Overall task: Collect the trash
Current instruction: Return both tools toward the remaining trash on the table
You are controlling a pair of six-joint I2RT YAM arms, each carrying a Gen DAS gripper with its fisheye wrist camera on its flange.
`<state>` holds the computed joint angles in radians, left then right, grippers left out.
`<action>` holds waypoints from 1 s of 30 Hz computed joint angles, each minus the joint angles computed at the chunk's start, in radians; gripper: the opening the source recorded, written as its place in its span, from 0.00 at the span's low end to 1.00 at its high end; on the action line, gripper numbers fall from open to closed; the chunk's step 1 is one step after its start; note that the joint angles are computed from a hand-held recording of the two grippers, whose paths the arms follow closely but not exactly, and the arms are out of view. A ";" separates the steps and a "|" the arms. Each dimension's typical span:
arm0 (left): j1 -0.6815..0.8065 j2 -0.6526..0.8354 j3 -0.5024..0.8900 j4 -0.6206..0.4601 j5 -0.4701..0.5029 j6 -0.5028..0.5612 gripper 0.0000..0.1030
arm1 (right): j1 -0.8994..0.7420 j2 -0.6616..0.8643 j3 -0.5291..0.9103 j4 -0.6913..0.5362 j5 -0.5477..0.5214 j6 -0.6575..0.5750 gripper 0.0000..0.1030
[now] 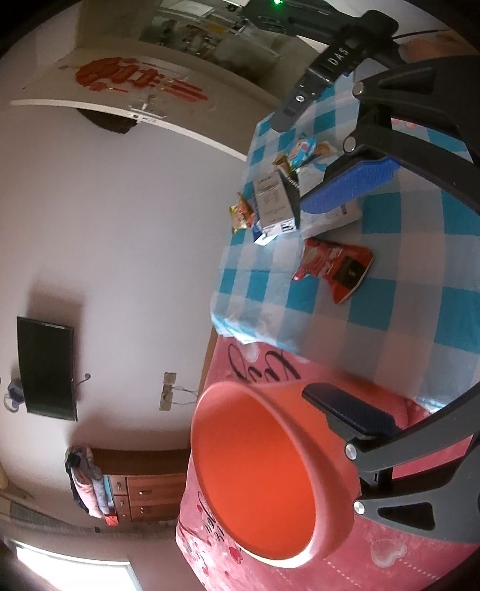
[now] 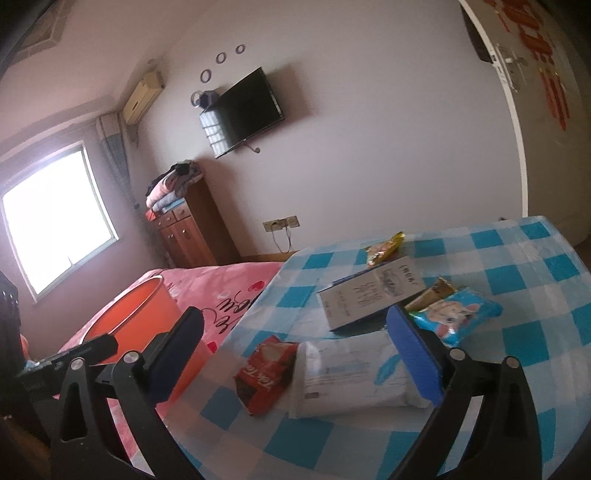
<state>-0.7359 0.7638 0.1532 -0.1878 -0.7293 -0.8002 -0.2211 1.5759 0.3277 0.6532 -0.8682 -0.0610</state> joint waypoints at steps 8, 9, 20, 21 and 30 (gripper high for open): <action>0.015 0.309 0.118 0.161 0.080 0.041 0.91 | -0.132 0.164 0.140 -0.109 -0.094 -0.030 0.95; 0.028 0.333 0.133 0.179 0.103 0.057 0.91 | -0.147 0.193 0.164 -0.127 -0.099 -0.037 0.95; 0.322 0.900 0.622 0.323 0.565 0.266 0.90 | -0.274 0.439 0.466 -0.485 -0.135 -0.168 0.95; 0.346 0.972 0.704 0.302 0.602 0.264 0.90 | -0.283 0.454 0.485 -0.500 -0.132 -0.176 0.95; 0.442 1.554 1.498 -0.078 0.704 0.301 0.90 | -0.333 0.526 0.605 -0.662 -0.182 -0.264 0.95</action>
